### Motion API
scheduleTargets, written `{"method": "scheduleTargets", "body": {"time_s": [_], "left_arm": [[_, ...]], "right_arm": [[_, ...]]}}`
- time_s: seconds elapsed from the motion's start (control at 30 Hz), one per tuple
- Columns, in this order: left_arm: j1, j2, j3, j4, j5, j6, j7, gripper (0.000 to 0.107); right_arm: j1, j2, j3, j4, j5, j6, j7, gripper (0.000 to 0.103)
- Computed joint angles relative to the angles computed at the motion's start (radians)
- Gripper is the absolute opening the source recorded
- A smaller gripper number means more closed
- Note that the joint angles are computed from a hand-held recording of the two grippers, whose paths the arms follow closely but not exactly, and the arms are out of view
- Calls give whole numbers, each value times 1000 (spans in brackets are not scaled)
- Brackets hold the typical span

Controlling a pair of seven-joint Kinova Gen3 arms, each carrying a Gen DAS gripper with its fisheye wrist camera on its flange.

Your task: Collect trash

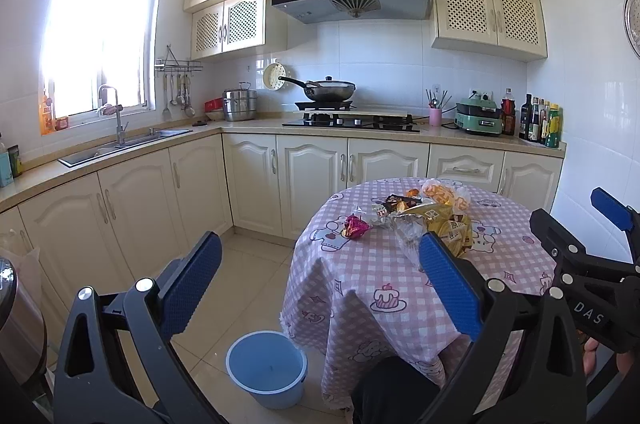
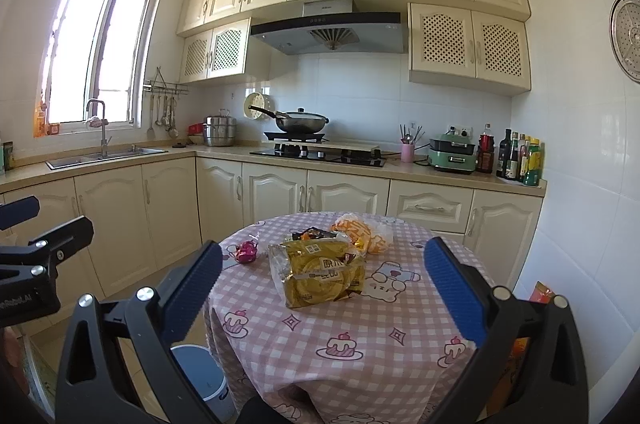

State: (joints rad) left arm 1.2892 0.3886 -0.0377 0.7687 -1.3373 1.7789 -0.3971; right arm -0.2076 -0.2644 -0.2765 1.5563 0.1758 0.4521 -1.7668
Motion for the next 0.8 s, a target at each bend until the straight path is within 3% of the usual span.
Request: {"method": "scheduleTargets", "body": {"time_s": [0.37, 0.67, 0.8], "left_arm": [[-89, 11, 1, -44, 130, -50, -57, 95], [-265, 6, 33, -21, 358, -214, -101, 95], [-344, 34, 34, -60, 463, -290, -161, 95]], "right_arm": [[-49, 80, 75, -62, -73, 60, 42, 99], [-58, 208, 131, -144, -101, 126, 28, 99], [-58, 273, 158, -183, -111, 136, 15, 99]]}}
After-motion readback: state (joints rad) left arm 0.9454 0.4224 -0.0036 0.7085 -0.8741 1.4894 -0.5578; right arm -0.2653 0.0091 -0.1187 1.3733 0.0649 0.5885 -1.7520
